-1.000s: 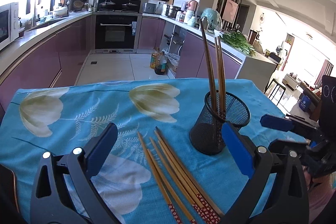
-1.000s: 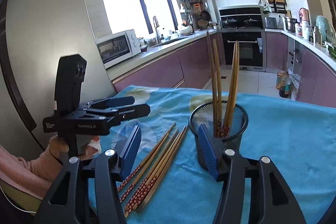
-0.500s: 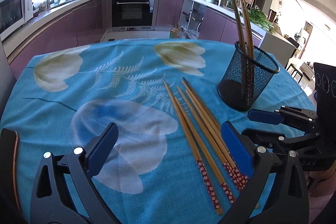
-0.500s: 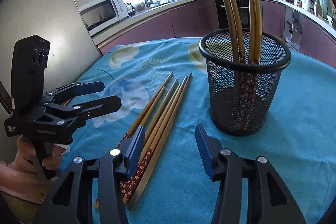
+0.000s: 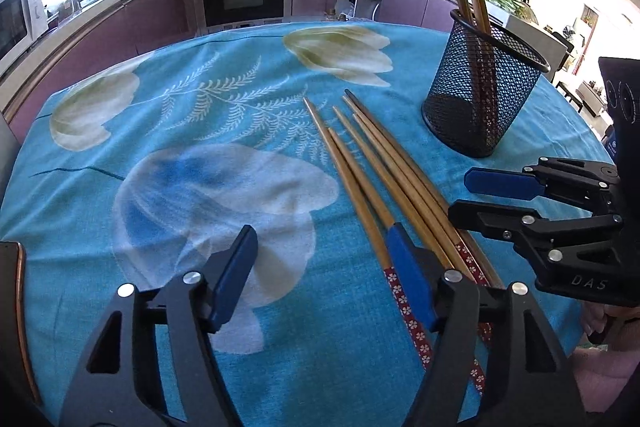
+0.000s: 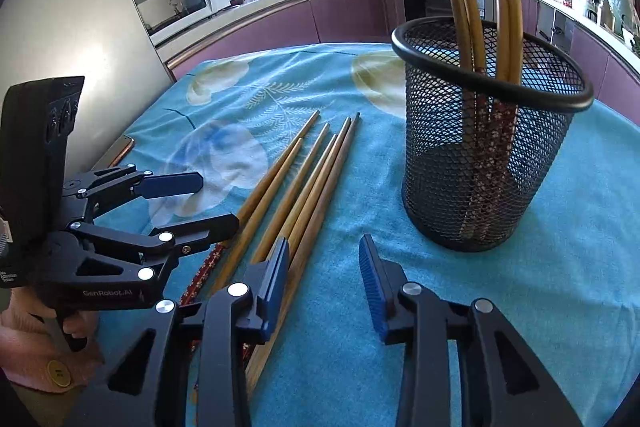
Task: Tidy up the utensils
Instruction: 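Withdraw both tools from the cup toward the remaining chopsticks, then close the left tool on one chopstick while the right tool grasps another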
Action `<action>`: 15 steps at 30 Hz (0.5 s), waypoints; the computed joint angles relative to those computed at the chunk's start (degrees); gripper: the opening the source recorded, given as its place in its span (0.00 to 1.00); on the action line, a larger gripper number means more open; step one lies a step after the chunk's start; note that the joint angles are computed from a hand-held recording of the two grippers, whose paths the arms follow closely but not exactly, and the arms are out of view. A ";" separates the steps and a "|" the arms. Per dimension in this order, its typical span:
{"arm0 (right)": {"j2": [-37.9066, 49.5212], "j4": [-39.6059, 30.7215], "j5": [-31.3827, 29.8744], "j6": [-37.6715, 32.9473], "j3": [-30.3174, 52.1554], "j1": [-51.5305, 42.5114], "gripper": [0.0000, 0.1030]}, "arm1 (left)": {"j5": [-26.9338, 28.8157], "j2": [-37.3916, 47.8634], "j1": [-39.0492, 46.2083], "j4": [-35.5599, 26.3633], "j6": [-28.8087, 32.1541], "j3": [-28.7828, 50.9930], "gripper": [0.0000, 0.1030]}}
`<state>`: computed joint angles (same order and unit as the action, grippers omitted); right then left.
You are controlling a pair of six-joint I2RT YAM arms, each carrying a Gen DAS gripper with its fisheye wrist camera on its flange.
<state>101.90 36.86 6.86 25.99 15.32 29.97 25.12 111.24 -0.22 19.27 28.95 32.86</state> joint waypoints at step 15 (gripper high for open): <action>2.60 -5.59 2.67 -0.14 5.38 1.46 0.29 | 3.36 1.81 -0.44 -7.84 0.18 5.59 0.42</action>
<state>104.50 31.27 9.53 25.85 20.70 31.43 28.48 113.04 -0.66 11.43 29.13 38.45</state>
